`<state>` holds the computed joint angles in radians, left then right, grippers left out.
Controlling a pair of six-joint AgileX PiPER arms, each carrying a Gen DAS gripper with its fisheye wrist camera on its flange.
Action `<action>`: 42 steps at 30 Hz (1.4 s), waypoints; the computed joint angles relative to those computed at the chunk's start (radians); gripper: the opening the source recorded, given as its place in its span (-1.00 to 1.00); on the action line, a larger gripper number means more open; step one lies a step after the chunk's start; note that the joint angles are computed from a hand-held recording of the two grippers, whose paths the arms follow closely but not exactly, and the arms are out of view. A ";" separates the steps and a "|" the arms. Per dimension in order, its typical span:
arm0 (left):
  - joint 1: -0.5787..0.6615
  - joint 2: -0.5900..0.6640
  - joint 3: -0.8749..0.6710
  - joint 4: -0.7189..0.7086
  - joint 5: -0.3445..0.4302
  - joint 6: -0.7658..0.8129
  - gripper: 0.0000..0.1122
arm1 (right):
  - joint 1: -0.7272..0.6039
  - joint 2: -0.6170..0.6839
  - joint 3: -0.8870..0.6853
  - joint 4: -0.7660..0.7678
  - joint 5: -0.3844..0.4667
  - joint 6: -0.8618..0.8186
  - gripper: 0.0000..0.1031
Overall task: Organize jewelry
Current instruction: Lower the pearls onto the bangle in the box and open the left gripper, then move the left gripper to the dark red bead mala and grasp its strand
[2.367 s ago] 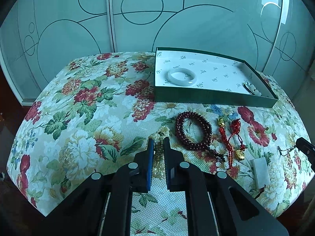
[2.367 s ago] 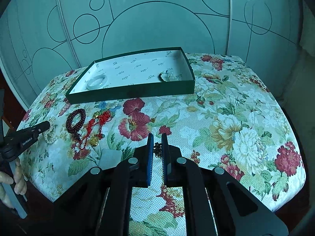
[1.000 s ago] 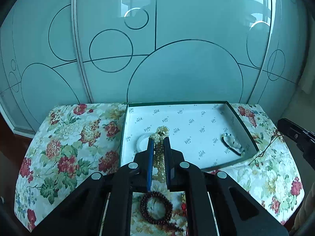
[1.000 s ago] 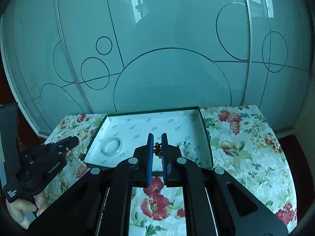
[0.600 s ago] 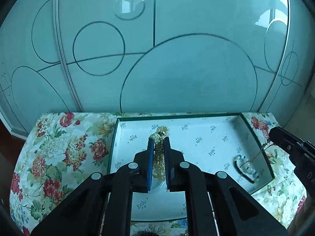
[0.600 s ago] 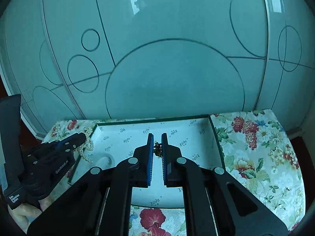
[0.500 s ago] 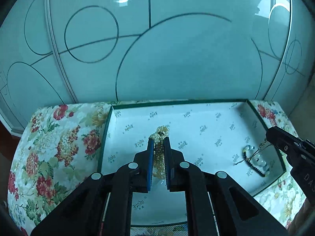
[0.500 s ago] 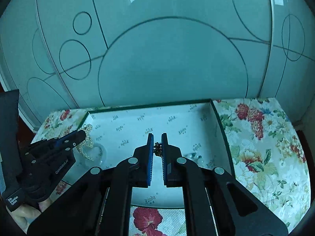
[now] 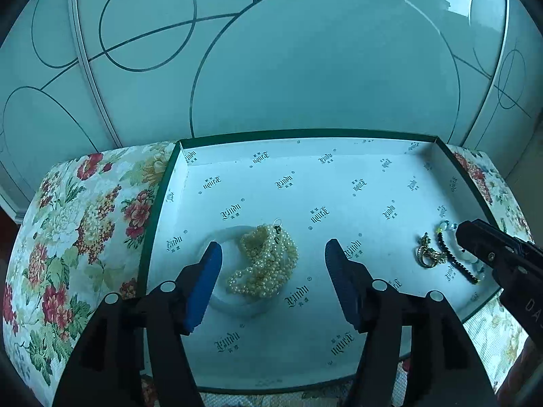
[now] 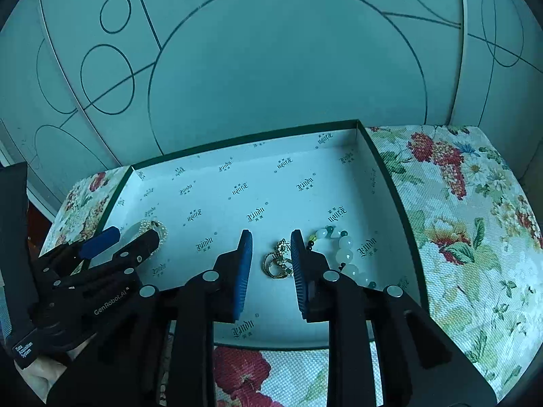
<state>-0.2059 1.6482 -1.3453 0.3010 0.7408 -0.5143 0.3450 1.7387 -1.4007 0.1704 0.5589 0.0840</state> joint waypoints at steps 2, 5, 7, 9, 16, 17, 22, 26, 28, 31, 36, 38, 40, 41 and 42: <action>0.006 -0.051 0.032 -0.016 0.008 -0.001 0.16 | -0.012 -0.063 0.049 0.016 -0.005 -0.014 -0.54; 0.011 -0.144 0.113 -0.026 0.014 -0.025 0.18 | -0.027 -0.180 0.167 0.022 -0.025 -0.016 -0.54; 0.010 -0.222 0.194 -0.012 0.019 -0.053 0.18 | -0.033 -0.260 0.255 0.007 -0.034 -0.006 -0.54; 0.002 -0.300 0.276 0.007 0.030 -0.092 0.18 | -0.036 -0.334 0.340 -0.020 -0.037 0.018 -0.54; -0.031 -0.553 0.523 0.026 0.114 -0.215 0.18 | -0.025 -0.560 0.600 -0.081 -0.013 0.105 -0.54; -0.045 -0.579 0.544 0.036 0.130 -0.235 0.18 | -0.017 -0.582 0.625 -0.093 -0.007 0.121 -0.54; -0.143 -0.689 0.622 0.090 0.211 -0.343 0.18 | 0.022 -0.652 0.692 -0.144 0.016 0.191 -0.54; -0.173 -0.719 0.630 0.070 0.227 -0.354 0.18 | 0.060 -0.677 0.704 -0.180 0.026 0.246 -0.54; -0.189 -0.715 0.620 0.065 0.225 -0.355 0.18 | 0.078 -0.690 0.710 -0.201 0.028 0.275 -0.54; -0.208 -0.689 0.600 0.066 0.209 -0.362 0.18 | 0.095 -0.700 0.714 -0.216 0.032 0.300 -0.54; -0.175 -0.606 0.568 0.019 0.143 -0.320 0.18 | 0.091 -0.706 0.720 -0.205 0.033 0.291 -0.54; -0.171 -0.572 0.554 0.011 0.121 -0.309 0.18 | 0.082 -0.707 0.722 -0.192 0.032 0.279 -0.54; -0.176 -0.534 0.539 0.021 0.102 -0.309 0.18 | 0.073 -0.705 0.723 -0.182 0.029 0.269 -0.54; -0.177 -0.520 0.536 0.027 0.096 -0.309 0.18 | 0.066 -0.703 0.723 -0.170 0.027 0.258 -0.54; -0.177 -0.503 0.532 0.032 0.089 -0.311 0.18 | 0.058 -0.702 0.725 -0.160 0.024 0.247 -0.54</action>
<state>-0.3829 1.1454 -0.8131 0.3327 0.8303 -0.8254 0.4034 1.0366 -0.6762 0.0102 0.5825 0.3313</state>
